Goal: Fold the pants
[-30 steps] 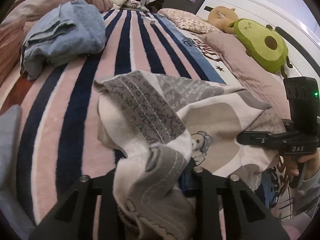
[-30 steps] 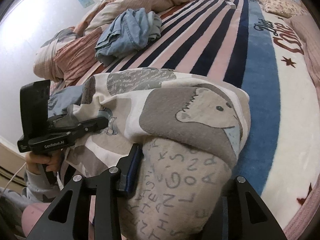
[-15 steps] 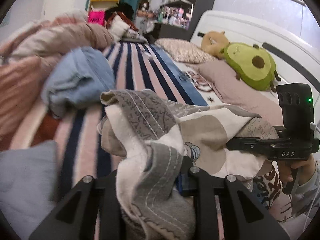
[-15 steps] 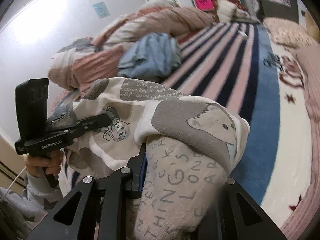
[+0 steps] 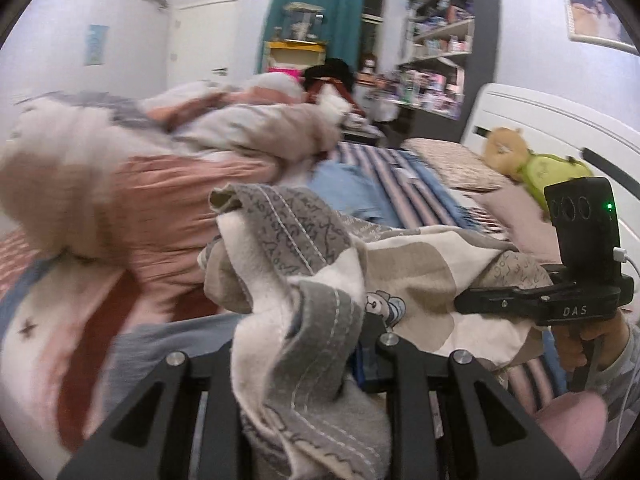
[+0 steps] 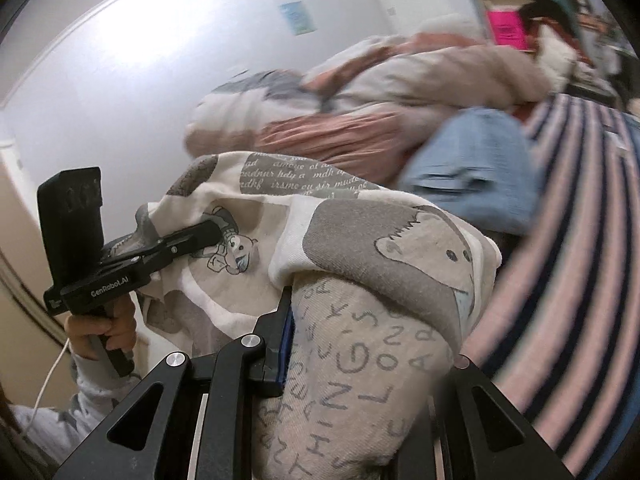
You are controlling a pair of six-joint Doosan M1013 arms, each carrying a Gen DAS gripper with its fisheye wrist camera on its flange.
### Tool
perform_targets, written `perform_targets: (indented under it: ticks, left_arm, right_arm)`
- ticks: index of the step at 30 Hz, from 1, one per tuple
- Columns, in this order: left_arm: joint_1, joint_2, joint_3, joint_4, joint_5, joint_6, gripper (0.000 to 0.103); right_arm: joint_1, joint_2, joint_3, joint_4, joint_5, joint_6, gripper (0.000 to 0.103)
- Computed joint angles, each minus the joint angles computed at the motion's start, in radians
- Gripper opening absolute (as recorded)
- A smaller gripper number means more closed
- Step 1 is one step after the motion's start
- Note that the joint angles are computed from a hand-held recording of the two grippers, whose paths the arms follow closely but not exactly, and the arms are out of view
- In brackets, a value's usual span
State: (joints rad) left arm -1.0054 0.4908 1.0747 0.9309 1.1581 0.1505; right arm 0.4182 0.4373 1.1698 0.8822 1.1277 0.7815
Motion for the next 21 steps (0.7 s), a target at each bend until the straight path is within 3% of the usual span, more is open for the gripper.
perform_targets:
  ticks: [4,9,14,17,21]
  left_arm:
    - [0.007,-0.055,0.110,-0.002,0.049,-0.082,0.021]
    - [0.042,-0.085,0.222,-0.092,-0.015,-0.152,0.023]
    - [0.057,-0.076,0.264,-0.112,-0.046,-0.220,0.040]
    - [0.055,-0.076,0.274,-0.102,-0.051,-0.236,0.043]
    - [0.049,-0.061,0.245,-0.109,-0.008,-0.216,0.046]
  right_arm:
    - [0.065,0.051,-0.055,-0.019,0.054,0.004,0.016]
    - [0.112,0.105,-0.088,-0.082,0.111,0.050,0.016]
    - [0.127,0.128,-0.094,-0.171,0.115,0.077,0.028]
    - [0.119,0.145,-0.112,-0.181,0.129,0.111,0.038]
    - [0.114,0.155,-0.124,-0.177,0.155,0.120,0.041]
